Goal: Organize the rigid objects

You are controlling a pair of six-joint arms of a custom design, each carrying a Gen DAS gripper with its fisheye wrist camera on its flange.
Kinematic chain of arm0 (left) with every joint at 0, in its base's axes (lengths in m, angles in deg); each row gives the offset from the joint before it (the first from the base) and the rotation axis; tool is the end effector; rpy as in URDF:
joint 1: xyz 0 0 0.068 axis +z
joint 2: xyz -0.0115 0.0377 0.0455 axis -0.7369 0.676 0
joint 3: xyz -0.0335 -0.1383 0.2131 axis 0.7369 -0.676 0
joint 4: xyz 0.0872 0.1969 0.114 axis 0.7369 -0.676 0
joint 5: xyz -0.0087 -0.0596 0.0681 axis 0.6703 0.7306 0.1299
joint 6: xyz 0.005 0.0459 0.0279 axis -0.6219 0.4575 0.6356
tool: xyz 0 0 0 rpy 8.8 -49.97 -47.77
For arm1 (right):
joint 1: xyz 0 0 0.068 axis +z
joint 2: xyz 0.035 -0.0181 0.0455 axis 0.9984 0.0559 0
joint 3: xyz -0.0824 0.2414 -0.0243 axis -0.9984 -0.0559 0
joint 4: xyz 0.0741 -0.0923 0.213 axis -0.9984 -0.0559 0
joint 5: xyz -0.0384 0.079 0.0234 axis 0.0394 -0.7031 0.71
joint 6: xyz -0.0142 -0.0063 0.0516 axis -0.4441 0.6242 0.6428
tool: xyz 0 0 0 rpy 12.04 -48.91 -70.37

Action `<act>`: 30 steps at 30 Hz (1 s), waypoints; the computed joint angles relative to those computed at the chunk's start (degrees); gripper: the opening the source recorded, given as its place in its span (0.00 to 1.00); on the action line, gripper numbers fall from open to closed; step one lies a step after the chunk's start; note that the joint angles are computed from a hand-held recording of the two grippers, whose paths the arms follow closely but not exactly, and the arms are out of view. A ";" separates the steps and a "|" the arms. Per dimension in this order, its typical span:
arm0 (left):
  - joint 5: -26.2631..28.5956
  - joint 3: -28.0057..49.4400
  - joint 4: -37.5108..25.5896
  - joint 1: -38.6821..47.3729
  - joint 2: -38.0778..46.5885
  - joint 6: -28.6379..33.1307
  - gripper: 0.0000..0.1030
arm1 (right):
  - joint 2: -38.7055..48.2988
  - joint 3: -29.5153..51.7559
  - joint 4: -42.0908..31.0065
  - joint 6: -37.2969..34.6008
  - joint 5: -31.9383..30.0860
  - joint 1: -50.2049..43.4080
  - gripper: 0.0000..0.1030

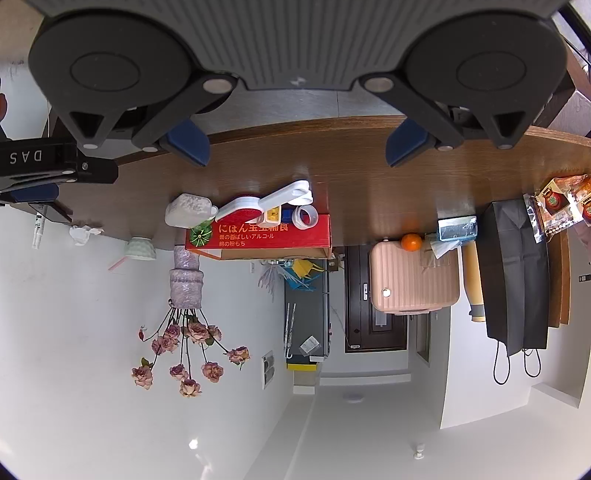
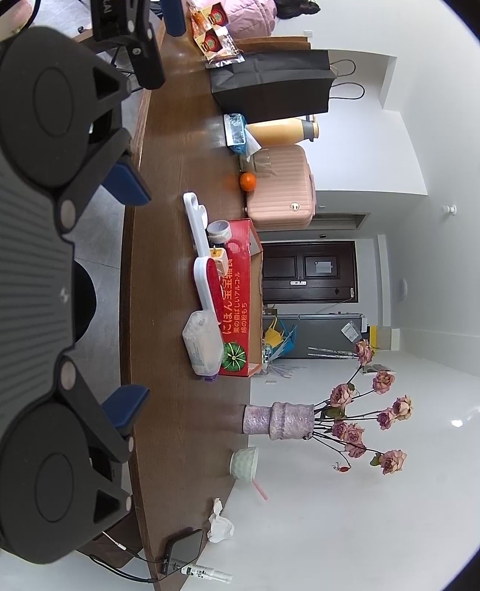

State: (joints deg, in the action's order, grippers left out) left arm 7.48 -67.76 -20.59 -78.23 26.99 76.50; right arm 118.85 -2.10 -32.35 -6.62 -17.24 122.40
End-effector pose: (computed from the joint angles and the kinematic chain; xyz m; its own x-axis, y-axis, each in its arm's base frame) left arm 0.1824 -0.0803 0.1164 -0.2245 -0.0317 -0.9740 -0.2255 0.9740 0.0202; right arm 0.2905 0.2028 0.1143 -0.2945 -0.1018 -0.9502 -0.4611 0.8861 0.0480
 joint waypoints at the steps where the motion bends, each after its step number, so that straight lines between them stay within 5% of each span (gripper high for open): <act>1: 0.04 -0.03 0.10 0.05 0.03 0.08 1.00 | -0.01 0.03 -0.08 0.01 -0.03 -0.06 1.00; 15: -0.04 0.25 0.69 0.61 0.72 0.77 1.00 | -0.46 -0.17 0.16 0.16 0.81 -0.03 1.00; 22: -1.51 2.63 21.19 4.01 16.06 13.30 1.00 | 3.47 3.29 0.75 0.46 2.11 -0.47 1.00; 30: 9.21 13.03 10.13 13.20 20.97 8.39 1.00 | 14.09 17.23 -7.23 6.04 1.08 -3.09 1.00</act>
State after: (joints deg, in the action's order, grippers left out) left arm 16.68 -54.73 -10.46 -65.02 47.96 84.89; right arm 132.94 15.12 -39.58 -0.58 -16.16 119.30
